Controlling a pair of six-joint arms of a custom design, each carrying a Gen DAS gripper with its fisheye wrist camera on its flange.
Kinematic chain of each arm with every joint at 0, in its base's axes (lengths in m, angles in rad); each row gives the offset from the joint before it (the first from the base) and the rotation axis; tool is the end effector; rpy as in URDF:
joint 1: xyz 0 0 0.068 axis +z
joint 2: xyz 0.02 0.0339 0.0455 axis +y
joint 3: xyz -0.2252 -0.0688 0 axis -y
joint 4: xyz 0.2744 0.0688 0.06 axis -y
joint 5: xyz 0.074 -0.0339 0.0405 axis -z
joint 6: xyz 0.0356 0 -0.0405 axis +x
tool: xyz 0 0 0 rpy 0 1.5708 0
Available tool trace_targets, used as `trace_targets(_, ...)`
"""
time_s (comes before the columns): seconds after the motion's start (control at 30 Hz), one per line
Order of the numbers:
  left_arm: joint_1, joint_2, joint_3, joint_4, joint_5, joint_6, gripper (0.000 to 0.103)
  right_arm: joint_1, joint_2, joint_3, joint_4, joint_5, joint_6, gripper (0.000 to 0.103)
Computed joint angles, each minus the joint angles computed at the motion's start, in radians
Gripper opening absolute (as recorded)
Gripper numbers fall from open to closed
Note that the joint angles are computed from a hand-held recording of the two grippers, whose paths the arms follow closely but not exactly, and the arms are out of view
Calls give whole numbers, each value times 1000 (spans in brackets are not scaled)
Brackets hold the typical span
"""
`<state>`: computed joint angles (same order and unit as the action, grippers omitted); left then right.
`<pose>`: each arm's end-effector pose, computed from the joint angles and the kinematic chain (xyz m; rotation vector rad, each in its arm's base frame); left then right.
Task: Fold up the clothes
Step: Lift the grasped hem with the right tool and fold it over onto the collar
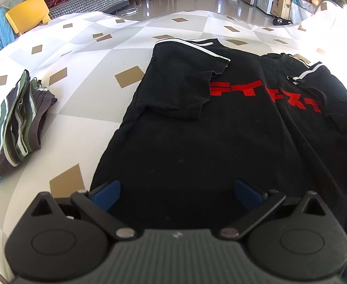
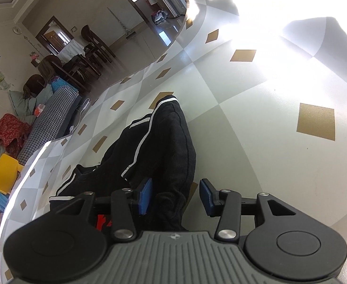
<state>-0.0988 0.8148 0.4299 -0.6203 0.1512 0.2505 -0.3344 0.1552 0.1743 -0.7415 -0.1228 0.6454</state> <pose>0.1994 -0.0252 0.1377 0.5010 2.5148 -0.1372 0.1457 -0.0460 0.1413 1.0278 2.0633 0.3011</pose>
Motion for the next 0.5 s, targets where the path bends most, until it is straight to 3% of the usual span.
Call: trace_targets(0.5, 18, 22, 15, -4, 12, 11, 103, 50, 240, 2, 289, 68, 25, 45)
